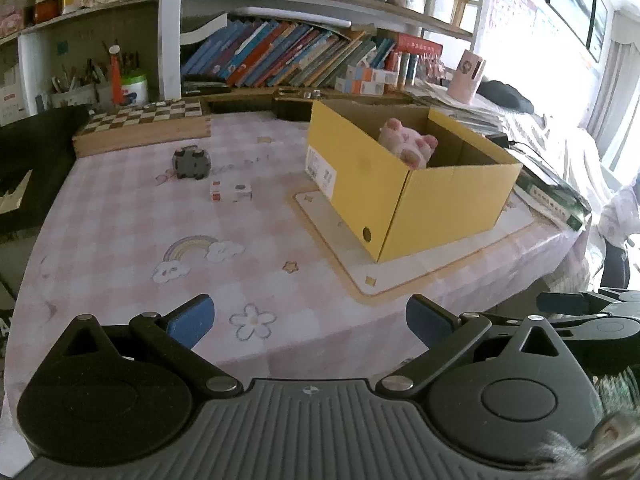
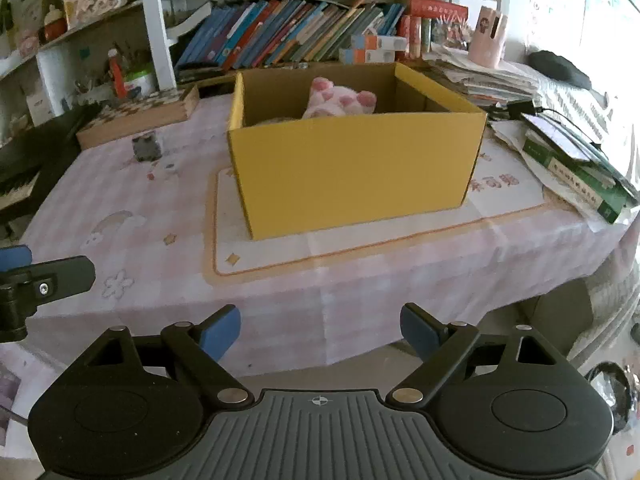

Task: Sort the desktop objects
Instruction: 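Withdraw both open tools up and away from the yellow box, then move both tools toward the grey toy car and the white cat-print box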

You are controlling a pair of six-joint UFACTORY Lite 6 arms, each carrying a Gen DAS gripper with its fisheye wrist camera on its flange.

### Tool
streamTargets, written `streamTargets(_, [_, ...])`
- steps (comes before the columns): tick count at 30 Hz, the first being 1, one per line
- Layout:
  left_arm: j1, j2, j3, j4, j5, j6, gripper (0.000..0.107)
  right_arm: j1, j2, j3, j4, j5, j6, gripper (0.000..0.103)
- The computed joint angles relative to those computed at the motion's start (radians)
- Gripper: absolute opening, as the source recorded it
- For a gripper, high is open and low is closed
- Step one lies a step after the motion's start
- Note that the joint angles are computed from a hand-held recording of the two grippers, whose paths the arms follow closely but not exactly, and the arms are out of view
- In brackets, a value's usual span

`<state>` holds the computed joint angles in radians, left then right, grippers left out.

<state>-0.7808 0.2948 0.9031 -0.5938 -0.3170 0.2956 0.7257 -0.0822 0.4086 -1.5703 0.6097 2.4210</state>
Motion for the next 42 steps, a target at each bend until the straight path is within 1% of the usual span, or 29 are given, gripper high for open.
streamTargets(9, [0.064,-0.082,-0.123,0.141,0.002,-0.103,0.103,0.114,0.109,0.082,0.078,0.024,0.026,0.090])
streamTargets(18, [0.161,-0.188,-0.254,0.226,-0.026,-0.179,0.103,0.171,0.247,0.234,0.097,0.015,-0.023,0.090])
streamTargets(25, [0.245,-0.284,-0.346,0.223,-0.046,-0.192,0.103,0.189,0.340,0.373,0.105,-0.008,-0.129,0.090])
streamTargets(33, [0.315,-0.332,-0.392,0.203,-0.059,-0.189,0.103,0.182,0.439,0.508,0.070,-0.054,-0.217,0.090])
streamTargets(37, [0.333,-0.320,-0.381,0.185,-0.062,-0.176,0.103,0.170,0.476,0.557,0.043,-0.075,-0.234,0.090])
streamTargets(42, [0.347,-0.266,-0.330,0.152,-0.066,-0.153,0.103,0.127,0.515,0.606,-0.008,-0.118,-0.249,0.090])
